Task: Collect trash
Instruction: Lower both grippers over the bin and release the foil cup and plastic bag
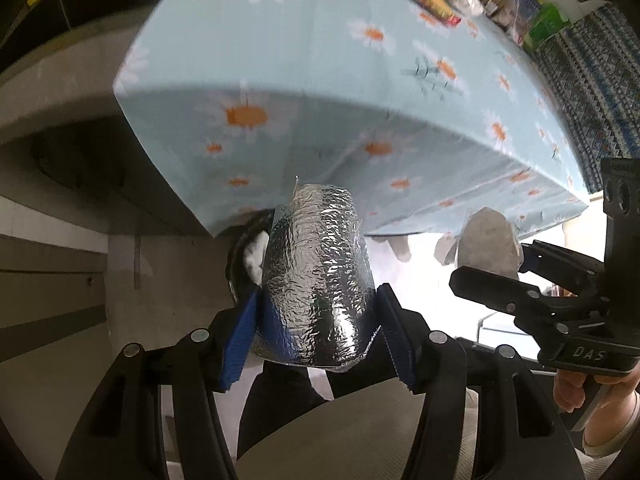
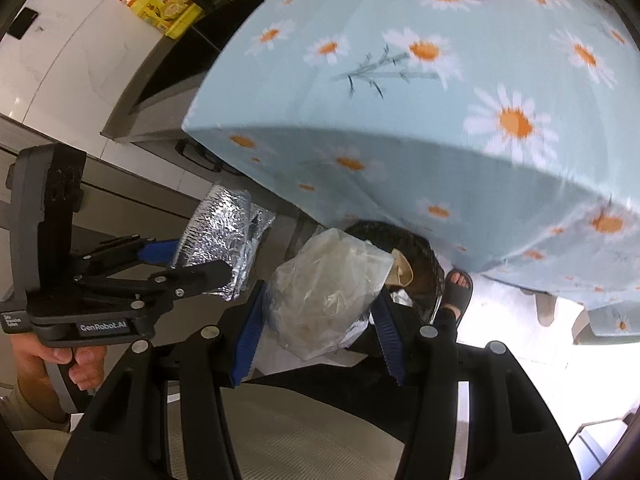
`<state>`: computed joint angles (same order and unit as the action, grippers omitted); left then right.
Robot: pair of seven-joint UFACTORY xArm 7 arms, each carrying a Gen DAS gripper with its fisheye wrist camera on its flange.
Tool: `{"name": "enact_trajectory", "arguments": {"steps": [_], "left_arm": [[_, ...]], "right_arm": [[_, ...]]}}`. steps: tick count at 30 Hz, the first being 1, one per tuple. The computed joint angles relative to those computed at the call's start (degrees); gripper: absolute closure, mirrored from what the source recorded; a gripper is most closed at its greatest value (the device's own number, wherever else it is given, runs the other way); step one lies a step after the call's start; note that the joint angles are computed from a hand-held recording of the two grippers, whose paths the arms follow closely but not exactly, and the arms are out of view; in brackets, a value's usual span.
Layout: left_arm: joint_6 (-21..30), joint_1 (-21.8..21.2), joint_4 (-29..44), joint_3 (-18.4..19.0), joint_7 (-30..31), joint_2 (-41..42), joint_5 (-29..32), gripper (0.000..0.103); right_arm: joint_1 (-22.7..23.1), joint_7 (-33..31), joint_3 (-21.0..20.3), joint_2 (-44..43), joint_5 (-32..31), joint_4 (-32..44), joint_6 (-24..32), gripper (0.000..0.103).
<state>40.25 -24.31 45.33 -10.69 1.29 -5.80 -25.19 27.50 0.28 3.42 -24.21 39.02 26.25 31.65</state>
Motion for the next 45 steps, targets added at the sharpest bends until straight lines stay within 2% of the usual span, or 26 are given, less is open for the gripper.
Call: {"name": "enact_trajectory", "arguments": {"steps": [9, 26, 27, 29, 30, 31, 45], "left_arm": [[-0.3, -0.3, -1.1, -0.6, 0.2, 3.4, -1.4, 0.046], [0.2, 0.6, -0.5, -1.4, 0.2, 7.8, -2.6, 0.044], [0.4, 0.7, -0.3, -1.4, -0.2, 7.9, -2.5, 0.042], [1.0, 0.9, 0.4, -1.4, -0.6, 8.7, -2.8, 0.036], [1.3, 1.0, 0.7, -1.4, -0.9, 9.0, -2.8, 0.029], [1.2, 1.1, 0.7, -1.4, -1.1, 8.9, -2.7, 0.028], [1.5, 1.8, 0.9, -1.2, -2.0, 8.2, -1.5, 0.028]], "right_arm": [[0.7, -2.7, -0.5, 4.1, 4.0, -0.3, -0.4, 0.05], [-2.3, -6.4, 1.1, 8.8, 6.6, 2.1, 0.8, 0.049], [-2.5, -6.3, 1.1, 9.0, 6.8, 2.2, 0.9, 0.048], [-3.3, -4.4, 1.4, 9.2, 6.1, 2.5, 1.3, 0.032], [-3.3, -4.7, 1.2, 9.0, 6.9, 2.4, 1.0, 0.031], [-3.4, -4.6, 1.3, 9.0, 6.9, 2.5, 1.0, 0.031], [-4.6, -2.5, 1.1, 8.1, 6.2, 2.7, 1.1, 0.031]]}}
